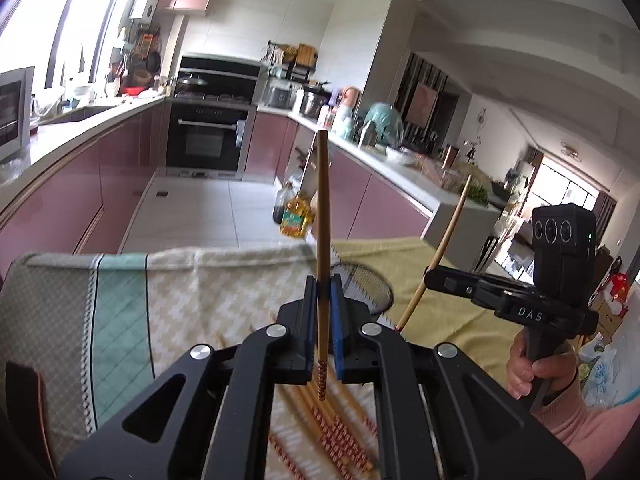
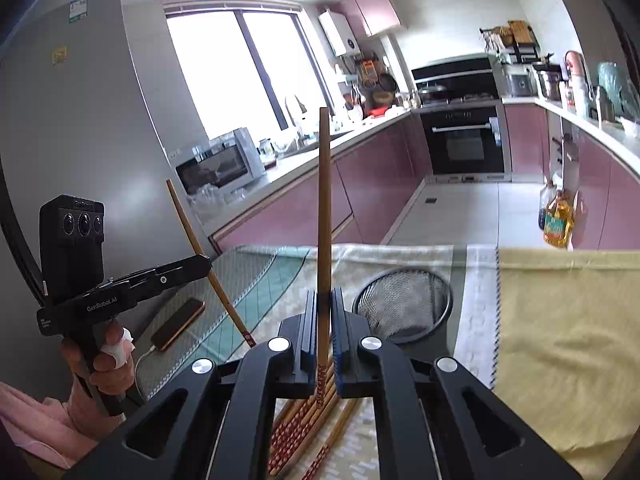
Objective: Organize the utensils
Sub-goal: 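Lift the held chopsticks upright with both tools, then lower the chopsticks into the black mesh cup and open both tools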
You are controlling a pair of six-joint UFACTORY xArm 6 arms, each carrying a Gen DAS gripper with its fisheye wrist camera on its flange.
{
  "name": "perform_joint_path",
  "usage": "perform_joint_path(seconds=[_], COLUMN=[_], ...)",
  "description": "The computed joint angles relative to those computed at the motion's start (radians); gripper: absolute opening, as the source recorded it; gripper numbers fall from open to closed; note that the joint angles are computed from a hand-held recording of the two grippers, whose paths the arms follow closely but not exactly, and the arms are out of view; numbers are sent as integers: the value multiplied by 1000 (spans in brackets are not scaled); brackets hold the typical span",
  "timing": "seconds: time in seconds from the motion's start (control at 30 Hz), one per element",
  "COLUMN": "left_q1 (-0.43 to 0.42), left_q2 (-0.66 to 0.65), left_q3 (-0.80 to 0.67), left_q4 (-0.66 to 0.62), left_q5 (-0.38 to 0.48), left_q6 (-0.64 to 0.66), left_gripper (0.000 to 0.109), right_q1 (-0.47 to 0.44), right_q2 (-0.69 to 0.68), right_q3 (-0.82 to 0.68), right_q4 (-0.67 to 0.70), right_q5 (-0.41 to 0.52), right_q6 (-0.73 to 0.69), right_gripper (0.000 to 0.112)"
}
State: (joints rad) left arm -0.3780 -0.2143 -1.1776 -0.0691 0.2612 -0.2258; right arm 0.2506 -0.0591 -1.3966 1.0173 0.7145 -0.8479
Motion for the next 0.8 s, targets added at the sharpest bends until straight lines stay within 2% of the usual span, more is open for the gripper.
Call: perform_joint_path(seconds=[0.23,0.3,0.43,0.5,0.63,0.8], left_q1=[-12,-15,-23,-30,-34,-35], left_q2=[143,188,286,333,406,457], left_q3=[-224,-288,-418,-473,-535,-544], left_q4=[11,50,109,94,61,27], left_q5=[-23,-17,32,65,135,192], left_q6=[-4,-32,-81,-67,-30,-4], left_gripper=[7,7,7,7,7,7], right_q1=[-26,-29,-31,-30,-41,-31], right_q2=[76,107,151,177,238,310], right_q3=[-144,-185,-236,-259,-315,-380], right_q4=[11,7,-16,-53,-148,-300], right_q5=[-12,-26,-51,-61,6,108], right_q6=[-12,-3,21,43,115,209], right_gripper=[6,6,6,6,6,6])
